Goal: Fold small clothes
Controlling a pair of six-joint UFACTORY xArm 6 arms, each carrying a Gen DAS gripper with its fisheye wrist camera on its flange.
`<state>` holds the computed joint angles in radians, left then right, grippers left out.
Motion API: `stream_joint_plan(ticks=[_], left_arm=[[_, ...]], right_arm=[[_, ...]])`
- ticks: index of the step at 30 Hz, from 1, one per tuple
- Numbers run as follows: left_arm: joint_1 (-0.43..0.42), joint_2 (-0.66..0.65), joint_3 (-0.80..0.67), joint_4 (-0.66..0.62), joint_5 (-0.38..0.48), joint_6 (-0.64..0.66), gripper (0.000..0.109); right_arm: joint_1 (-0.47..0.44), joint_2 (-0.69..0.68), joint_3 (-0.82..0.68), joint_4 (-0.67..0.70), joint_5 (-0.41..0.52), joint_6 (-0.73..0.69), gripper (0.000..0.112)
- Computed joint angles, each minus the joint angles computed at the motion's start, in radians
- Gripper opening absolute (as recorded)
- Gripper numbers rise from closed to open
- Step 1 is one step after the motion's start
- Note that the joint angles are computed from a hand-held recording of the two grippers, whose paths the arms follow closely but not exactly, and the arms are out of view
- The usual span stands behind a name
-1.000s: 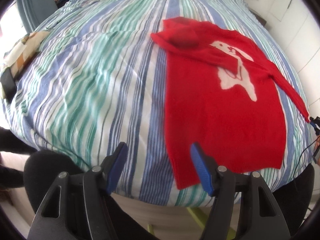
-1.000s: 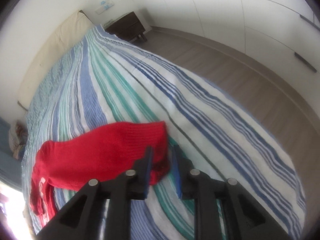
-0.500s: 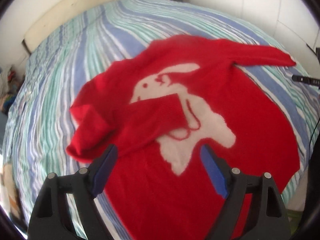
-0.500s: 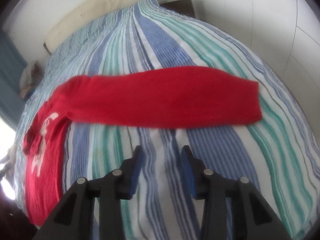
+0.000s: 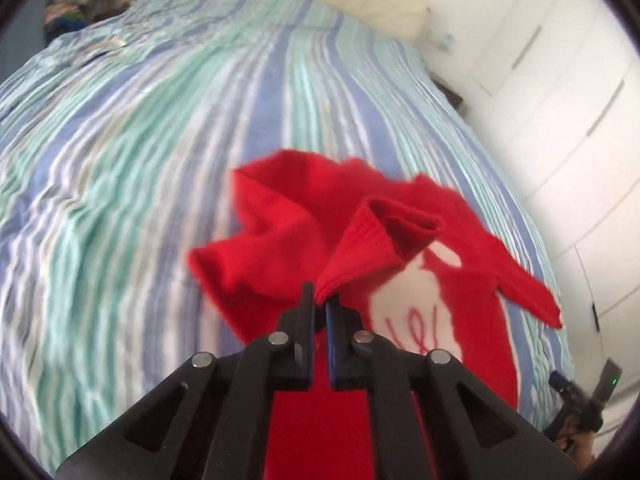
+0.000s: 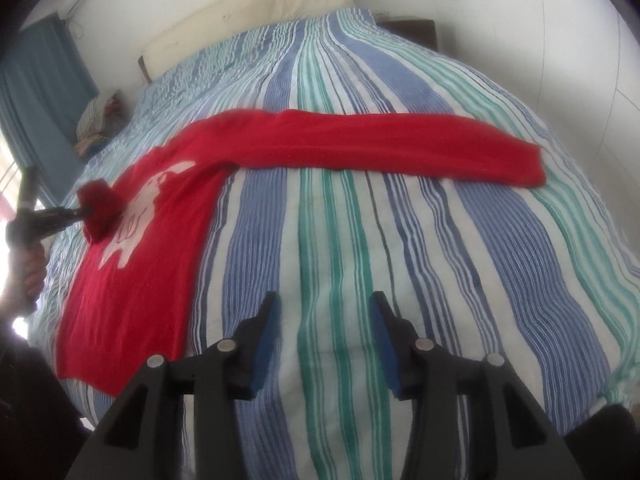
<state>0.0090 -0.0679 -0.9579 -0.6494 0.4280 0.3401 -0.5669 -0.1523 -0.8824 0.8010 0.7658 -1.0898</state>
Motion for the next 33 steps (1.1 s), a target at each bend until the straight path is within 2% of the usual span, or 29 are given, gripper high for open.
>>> stream_joint_plan(ticks=[4, 6, 8, 9, 13, 15, 18, 20, 21, 22, 23, 24, 25, 27, 28, 31, 33], left_arm=[[0.225, -0.037, 0.044, 0.212, 0.015, -0.198, 0.003], [0.311, -0.023, 0.061, 0.278, 0.016, -0.300, 0.003], [0.363, -0.017, 0.101, 0.423, -0.016, -0.466, 0.003], [0.390, -0.019, 0.122, 0.454, -0.019, -0.519, 0.003], [0.432, 0.008, 0.173, 0.437, -0.038, -0.602, 0.003], [0.425, 0.046, 0.156, 0.519, -0.031, -0.661, 0.003], [0.413, 0.071, 0.110, 0.648, 0.063, -0.713, 0.010], [0.395, 0.045, 0.087, 0.805, 0.147, -0.802, 0.031], [0.385, 0.013, 0.088, 0.909, 0.174, -0.855, 0.053], [0.379, -0.032, 0.102, 0.972, 0.167, -0.865, 0.070], [0.370, -0.076, 0.111, 0.994, 0.151, -0.843, 0.075], [0.358, -0.109, 0.111, 0.973, 0.135, -0.797, 0.078], [0.343, -0.121, 0.103, 0.911, 0.105, -0.718, 0.080], [0.286, -0.080, 0.030, 0.702, 0.081, -0.516, 0.086], [0.252, -0.024, -0.047, 0.598, 0.107, -0.427, 0.090], [0.168, 0.222, -0.358, 0.293, 0.274, -0.149, 0.091], [0.123, 0.397, -0.555, 0.227, 0.340, -0.090, 0.091]], right_arm=[[0.000, 0.012, -0.004, 0.009, 0.002, 0.002, 0.045], [0.005, 0.017, -0.001, 0.005, -0.002, 0.012, 0.045], [0.014, 0.015, 0.005, -0.001, -0.010, 0.014, 0.045], [0.019, 0.009, 0.013, -0.004, -0.017, 0.010, 0.045], [0.037, -0.009, 0.036, -0.028, -0.041, -0.004, 0.045], [0.046, -0.006, 0.039, -0.045, -0.048, 0.002, 0.045], [0.060, 0.009, 0.031, -0.075, -0.055, 0.022, 0.045], [0.069, 0.021, 0.012, -0.104, -0.049, 0.034, 0.045], [0.075, 0.025, -0.003, -0.124, -0.047, 0.040, 0.045], [0.080, 0.030, -0.024, -0.142, -0.040, 0.042, 0.051], [0.083, 0.041, -0.055, -0.157, -0.024, 0.045, 0.057], [0.084, 0.054, -0.093, -0.163, -0.001, 0.048, 0.070], [0.086, 0.068, -0.133, -0.156, 0.019, 0.046, 0.077], [0.106, 0.119, -0.237, -0.150, 0.055, 0.053, 0.078], [0.123, 0.159, -0.306, -0.156, 0.079, 0.069, 0.078], [0.187, 0.346, -0.601, -0.151, 0.191, 0.136, 0.078], [0.244, 0.495, -0.810, -0.119, 0.234, 0.176, 0.078]])
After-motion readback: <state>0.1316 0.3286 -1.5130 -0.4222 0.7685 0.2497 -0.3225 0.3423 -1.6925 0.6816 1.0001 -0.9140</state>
